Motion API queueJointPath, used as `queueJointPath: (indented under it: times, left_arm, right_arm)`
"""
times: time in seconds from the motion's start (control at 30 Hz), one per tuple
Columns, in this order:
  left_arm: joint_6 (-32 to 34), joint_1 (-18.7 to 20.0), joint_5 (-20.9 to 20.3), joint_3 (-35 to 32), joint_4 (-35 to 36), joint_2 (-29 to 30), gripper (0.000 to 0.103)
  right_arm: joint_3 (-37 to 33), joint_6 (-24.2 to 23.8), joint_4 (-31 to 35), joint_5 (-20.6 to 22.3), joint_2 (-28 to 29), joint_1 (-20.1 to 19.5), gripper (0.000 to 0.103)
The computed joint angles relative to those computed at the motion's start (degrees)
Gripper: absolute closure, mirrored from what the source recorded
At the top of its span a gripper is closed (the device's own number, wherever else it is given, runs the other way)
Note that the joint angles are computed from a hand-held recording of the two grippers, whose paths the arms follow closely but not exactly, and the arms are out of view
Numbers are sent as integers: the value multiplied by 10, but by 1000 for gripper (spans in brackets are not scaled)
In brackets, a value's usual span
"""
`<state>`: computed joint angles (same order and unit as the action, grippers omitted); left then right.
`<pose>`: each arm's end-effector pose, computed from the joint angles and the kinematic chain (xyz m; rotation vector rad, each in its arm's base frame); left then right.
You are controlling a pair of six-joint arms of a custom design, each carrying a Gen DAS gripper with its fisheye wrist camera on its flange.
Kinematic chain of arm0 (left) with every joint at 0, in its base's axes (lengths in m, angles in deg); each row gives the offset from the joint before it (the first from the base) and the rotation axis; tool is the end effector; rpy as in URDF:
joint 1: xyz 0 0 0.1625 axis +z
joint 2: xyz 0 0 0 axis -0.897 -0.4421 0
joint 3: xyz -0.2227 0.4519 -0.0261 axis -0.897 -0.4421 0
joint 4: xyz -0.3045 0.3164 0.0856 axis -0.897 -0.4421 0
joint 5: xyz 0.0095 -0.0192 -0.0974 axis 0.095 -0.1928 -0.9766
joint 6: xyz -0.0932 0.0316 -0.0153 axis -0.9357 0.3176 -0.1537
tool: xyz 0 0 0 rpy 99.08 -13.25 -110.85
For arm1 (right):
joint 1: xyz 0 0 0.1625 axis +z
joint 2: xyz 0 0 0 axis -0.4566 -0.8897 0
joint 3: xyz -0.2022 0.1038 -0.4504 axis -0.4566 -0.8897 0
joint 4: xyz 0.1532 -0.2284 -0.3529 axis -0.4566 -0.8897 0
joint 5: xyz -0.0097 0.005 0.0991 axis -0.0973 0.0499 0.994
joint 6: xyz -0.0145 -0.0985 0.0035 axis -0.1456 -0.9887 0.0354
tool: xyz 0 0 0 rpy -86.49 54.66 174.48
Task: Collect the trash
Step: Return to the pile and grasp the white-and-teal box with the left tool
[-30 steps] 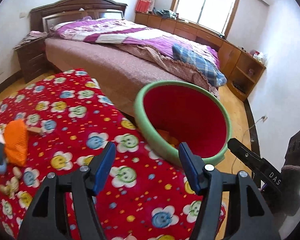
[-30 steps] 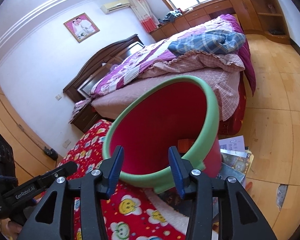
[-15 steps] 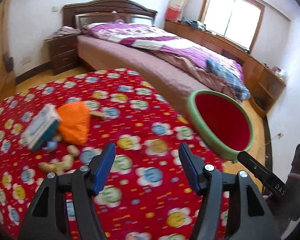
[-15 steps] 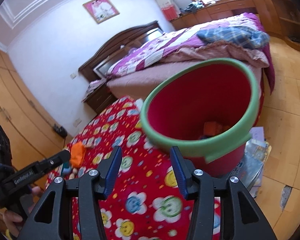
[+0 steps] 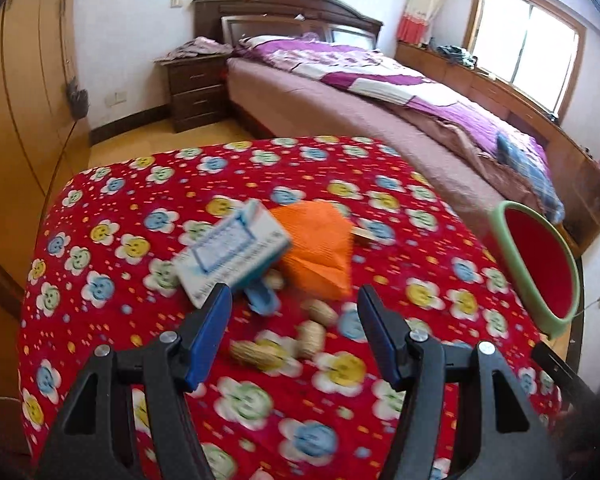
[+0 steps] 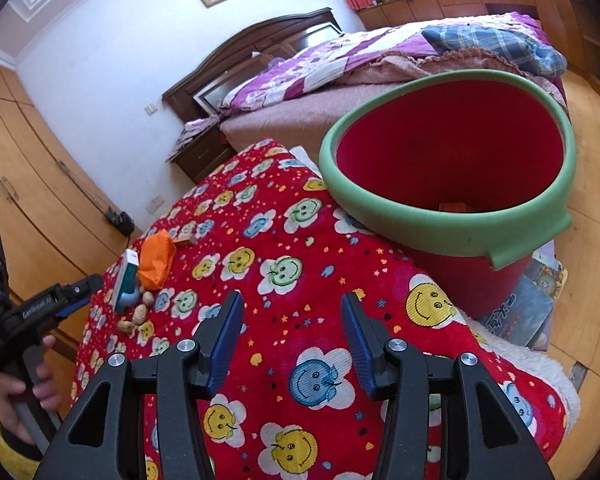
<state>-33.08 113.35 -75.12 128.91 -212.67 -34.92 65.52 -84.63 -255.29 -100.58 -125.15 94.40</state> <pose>-0.2175 -0.5946 -0.0130 0.0478 2.2297 -0.9950 -0.0805 -0.5732 0.2069 0.3873 -2.7528 0.9487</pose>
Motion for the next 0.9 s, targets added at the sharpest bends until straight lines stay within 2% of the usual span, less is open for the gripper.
queueJointPath:
  times: [0.13,0.2,0.27,0.47,0.6,0.7,0.77,0.83,0.9]
  left_arm:
    - [5,25,14,-12,43,-12,37]
    - [8,36,31,-22,71,-12,30]
    - [20,46,38,-30,83,-9,30]
    - [83,69,31,-57,110,1,30]
    - [131,75,35,-76,102,11,30]
    - [121,85,19,-86,102,9,30]
    - [92,93,-7,-84,101,1,36]
    - [75,97,-11,-81,90,-1,45]
    - [77,101,-30,-71,55,-4,65]
  right_arm:
    - [-7,8,-3,-14,8,6,51]
    - [-9,10,-6,-19,11,9,51]
    - [-13,12,-10,-28,16,14,51]
    - [-11,-7,-34,-47,28,22,48]
    - [-7,-20,-56,-52,35,25,48]
    - [-6,-25,-63,-54,38,26,47]
    - [-7,-30,-66,-52,40,26,47]
    - [-6,-33,-68,-49,40,25,47]
    - [-6,-34,-69,-45,41,23,47]
